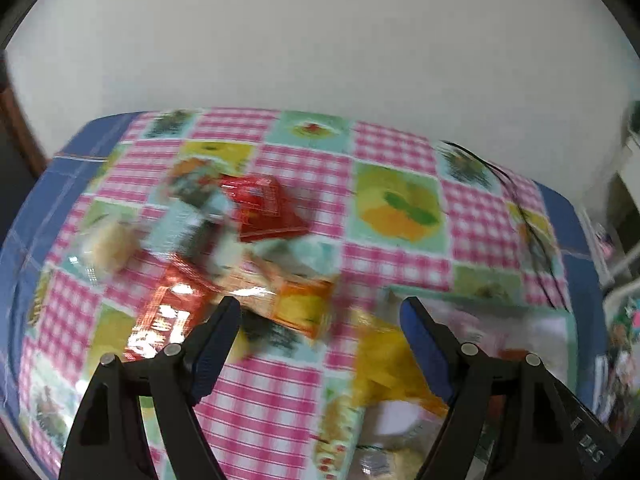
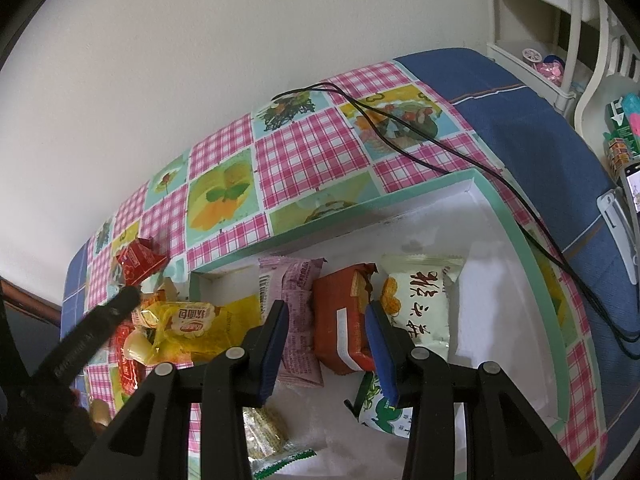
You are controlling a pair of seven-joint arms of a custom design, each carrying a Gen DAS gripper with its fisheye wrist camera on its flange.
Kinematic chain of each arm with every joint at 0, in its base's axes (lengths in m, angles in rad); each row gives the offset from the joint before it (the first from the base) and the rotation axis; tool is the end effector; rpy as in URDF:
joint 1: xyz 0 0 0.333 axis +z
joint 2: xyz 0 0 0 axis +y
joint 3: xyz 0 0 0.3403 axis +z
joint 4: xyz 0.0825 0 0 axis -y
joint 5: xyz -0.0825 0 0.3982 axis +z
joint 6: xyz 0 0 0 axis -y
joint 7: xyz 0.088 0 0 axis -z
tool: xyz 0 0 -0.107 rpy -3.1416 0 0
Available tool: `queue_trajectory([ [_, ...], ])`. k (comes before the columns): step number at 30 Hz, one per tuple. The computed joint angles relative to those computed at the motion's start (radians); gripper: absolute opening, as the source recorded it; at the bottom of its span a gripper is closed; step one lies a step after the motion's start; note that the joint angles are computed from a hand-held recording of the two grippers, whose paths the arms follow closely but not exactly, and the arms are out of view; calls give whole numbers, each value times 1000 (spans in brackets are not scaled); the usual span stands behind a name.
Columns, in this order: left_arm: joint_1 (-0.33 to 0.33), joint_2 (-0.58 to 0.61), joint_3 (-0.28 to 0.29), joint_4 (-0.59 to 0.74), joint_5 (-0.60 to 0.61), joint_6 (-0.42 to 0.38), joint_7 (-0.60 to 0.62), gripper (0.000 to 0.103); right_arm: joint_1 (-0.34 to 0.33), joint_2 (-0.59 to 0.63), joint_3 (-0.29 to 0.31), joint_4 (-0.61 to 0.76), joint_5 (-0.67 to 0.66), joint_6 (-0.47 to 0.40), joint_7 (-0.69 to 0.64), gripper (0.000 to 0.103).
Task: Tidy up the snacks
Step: 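Lower both packets into the tray and open both grippers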
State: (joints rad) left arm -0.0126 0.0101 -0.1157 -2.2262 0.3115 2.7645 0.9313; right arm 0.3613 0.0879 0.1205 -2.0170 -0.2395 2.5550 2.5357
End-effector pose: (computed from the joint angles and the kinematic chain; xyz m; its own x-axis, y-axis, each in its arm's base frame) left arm 0.5724 -0.0868 0.4419 0.2248 -0.9705 0.0874 -0.8208 -0.2370 -0.5197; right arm 0.5507 0.2897 0.4751 -0.2559 -0.9383 -0.2325 -0.8557 0.3318 -0.3971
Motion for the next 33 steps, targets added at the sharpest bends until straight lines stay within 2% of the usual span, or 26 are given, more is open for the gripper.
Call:
queue_trajectory([
  [3, 8, 20, 7, 12, 36, -39, -51, 82, 1, 1, 1, 1, 0, 1, -2, 43],
  [8, 13, 53, -9, 19, -51, -65, 23, 82, 1, 6, 1, 6, 2, -3, -7, 43],
  [13, 2, 53, -18, 17, -42, -58, 35, 82, 2, 8, 2, 8, 4, -7, -8, 43],
  [24, -2, 82, -41, 30, -156, -88, 160, 82, 3, 10, 3, 13, 5, -15, -12, 43],
  [29, -7, 65, -34, 32, -137, -112, 160, 83, 9, 11, 5, 23, -5, -29, -9, 43],
  [32, -5, 41, -23, 27, -116, -125, 152, 95, 15, 19, 8, 39, -10, -53, -8, 43],
  [33, -5, 37, -20, 26, -106, -128, 147, 95, 17, 23, 9, 46, -10, -62, -9, 44],
])
